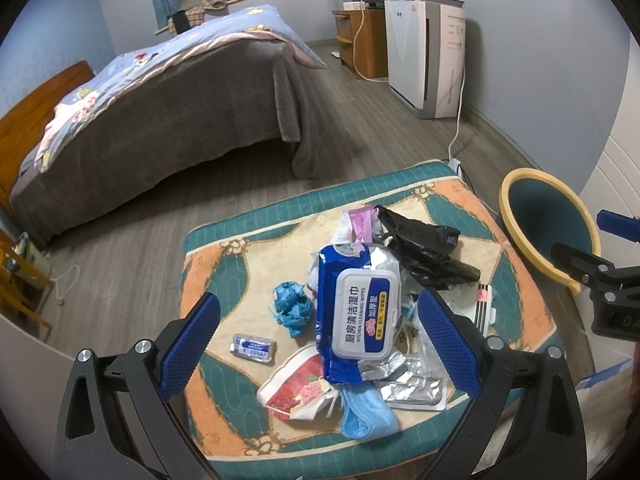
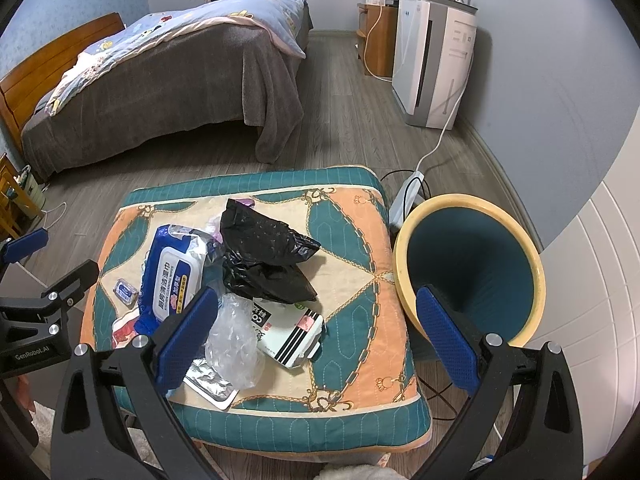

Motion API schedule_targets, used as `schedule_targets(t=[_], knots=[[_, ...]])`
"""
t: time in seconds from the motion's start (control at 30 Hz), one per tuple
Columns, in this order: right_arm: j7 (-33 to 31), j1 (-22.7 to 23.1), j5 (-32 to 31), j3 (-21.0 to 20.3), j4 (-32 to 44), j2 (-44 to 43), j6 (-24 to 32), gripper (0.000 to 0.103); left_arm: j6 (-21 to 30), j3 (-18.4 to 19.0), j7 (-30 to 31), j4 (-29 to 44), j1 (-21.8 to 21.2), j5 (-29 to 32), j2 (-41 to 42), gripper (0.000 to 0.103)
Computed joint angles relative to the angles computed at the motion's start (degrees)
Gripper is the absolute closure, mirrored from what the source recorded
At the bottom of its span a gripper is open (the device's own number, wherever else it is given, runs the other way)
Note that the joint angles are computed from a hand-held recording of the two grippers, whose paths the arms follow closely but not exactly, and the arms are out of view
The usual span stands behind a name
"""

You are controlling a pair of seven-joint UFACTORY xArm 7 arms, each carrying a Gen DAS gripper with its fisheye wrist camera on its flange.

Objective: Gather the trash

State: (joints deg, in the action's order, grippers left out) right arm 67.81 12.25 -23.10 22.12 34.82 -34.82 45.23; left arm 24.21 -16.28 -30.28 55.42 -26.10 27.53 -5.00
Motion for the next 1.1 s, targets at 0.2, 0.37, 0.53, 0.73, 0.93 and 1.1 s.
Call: schedule_targets(t=[0.2, 0.37, 0.53, 0.73, 0.93, 1.1], knots=[[0.58, -0.06, -0.47, 0.36, 0.09, 0.57, -0.35, 0.006, -2.46, 0.49, -0.17, -1.22, 0.15, -1.66, -0.3, 0.005], [-0.9, 0.7, 0.1, 0.12, 1.56, 1.98, 2.39, 0.005, -5.31, 0.64, -1.19, -2.4, 1.08, -2.1, -0.41, 0.005], [-2.37, 1.26, -0.75, -0.14, 3.51, 3.58, 5.76, 0.006, -5.88, 0.68, 0.02, -2.18, 1.26, -4.04, -0.06, 0.005], [-4.54, 0.96, 0.69, -4.15, 2.33, 4.76, 2.39, 0.006, -2.32, 0.62, 2.67, 0.88, 0.05, -3.89, 3.6, 0.005], [-11.29, -0.89, 3.04, -8.35, 1.56, 10.45, -5.03, 0.006, 2.31, 2.14, 5.99, 5.54, -2.04, -7.19, 10.55, 0.005], [-18.36, 0.35, 8.1, -11.87, 0.94, 16.38, -14.56, 0.009, 3.75, 3.34, 10.2, 8.74, -3.33, -12.36, 16.26, 0.005]])
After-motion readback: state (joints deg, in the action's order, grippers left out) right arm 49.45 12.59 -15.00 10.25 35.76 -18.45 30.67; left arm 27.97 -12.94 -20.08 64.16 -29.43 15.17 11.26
